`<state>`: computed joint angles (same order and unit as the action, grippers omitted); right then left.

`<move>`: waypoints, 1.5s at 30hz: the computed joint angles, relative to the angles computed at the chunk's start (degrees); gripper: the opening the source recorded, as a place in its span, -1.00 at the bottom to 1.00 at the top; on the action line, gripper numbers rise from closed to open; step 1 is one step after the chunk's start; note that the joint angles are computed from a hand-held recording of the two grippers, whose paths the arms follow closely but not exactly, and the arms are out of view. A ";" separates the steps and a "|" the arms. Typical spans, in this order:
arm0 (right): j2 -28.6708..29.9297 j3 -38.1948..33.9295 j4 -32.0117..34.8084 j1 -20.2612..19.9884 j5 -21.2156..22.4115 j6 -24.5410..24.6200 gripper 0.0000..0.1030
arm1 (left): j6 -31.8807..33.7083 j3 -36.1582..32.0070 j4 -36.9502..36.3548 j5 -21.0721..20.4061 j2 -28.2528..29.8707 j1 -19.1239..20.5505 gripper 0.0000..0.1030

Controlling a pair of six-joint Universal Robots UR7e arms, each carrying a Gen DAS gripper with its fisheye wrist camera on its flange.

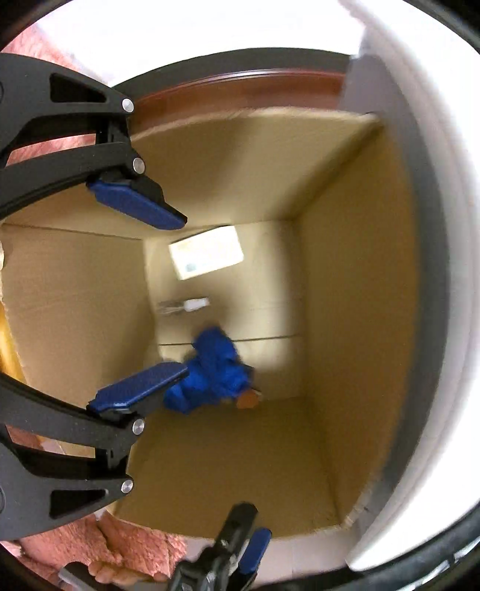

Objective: Collect trash
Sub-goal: 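Release the scarf and bottle into the cardboard box with both grippers, then grasp the green tube with the right gripper while the left gripper grasps the pink comb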

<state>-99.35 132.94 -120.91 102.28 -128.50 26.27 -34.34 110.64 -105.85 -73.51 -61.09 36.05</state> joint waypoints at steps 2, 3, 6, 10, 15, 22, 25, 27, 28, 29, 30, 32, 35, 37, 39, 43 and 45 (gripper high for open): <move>1.30 -1.34 -1.43 1.81 -1.74 -1.09 0.71 | -0.37 0.20 -1.27 2.36 -1.09 -1.50 0.41; 1.73 -1.98 -2.67 2.69 -2.04 -2.12 0.70 | -0.36 0.12 -3.02 3.58 -1.66 -2.09 0.41; 1.25 -2.95 -8.71 5.32 -1.05 -6.67 0.70 | -0.16 0.70 -8.73 5.82 -3.90 -3.14 0.42; 5.89 -7.80 -18.86 8.54 -4.68 -15.16 0.70 | -0.14 1.11 -14.46 10.14 -5.57 -4.12 0.57; 15.37 -17.46 -26.68 3.95 -3.16 -19.50 0.59 | -2.03 1.53 -16.86 9.82 -6.28 -2.83 0.58; 26.29 -28.38 -22.22 -1.61 -1.02 -12.84 0.23 | -3.68 0.93 -17.34 8.28 -6.71 -1.64 0.58; 28.62 -30.48 -21.83 -2.75 -0.45 -11.40 0.19 | -3.93 0.79 -17.72 8.11 -6.95 -1.57 0.58; 29.79 -31.45 -22.02 -2.80 -0.61 -11.25 0.14 | -3.75 0.62 -17.98 7.81 -6.73 -1.50 0.58; 30.76 -32.32 -21.01 -2.45 -2.11 -10.76 -0.02 | -3.69 0.65 -17.98 7.59 -6.77 -1.56 0.58; 31.54 -33.23 -18.82 -2.22 -2.74 -9.93 -0.06 | -3.56 0.61 -17.92 7.41 -6.74 -1.60 0.58; 32.76 -33.87 -17.90 -1.32 -5.77 -10.47 -0.10 | -3.49 0.53 -17.74 7.33 -6.62 -1.68 0.58; 35.25 -34.34 -18.51 0.53 -11.13 -13.98 -0.27 | -3.29 0.49 -17.67 7.51 -6.46 -1.88 0.58; 35.66 -34.86 -16.80 1.21 -11.94 -11.55 -0.38 | -2.98 0.47 -17.34 8.56 -6.44 -2.12 0.58; 35.17 -34.68 -15.75 1.65 -11.88 -10.65 -0.41 | -3.13 0.46 -16.83 9.63 -6.48 -2.22 0.58; 33.53 -33.31 -17.47 2.44 -10.74 -11.80 -0.43 | -3.52 0.52 -16.98 9.94 -6.59 -2.06 0.58; 28.48 -29.61 -20.54 5.45 -8.95 -16.22 -0.47 | -3.20 -0.43 -17.49 10.96 -6.03 -1.93 0.58; 25.32 -26.99 -21.35 7.04 -8.68 -17.41 -0.47 | -1.95 -2.00 -17.70 13.13 -4.93 -2.14 0.58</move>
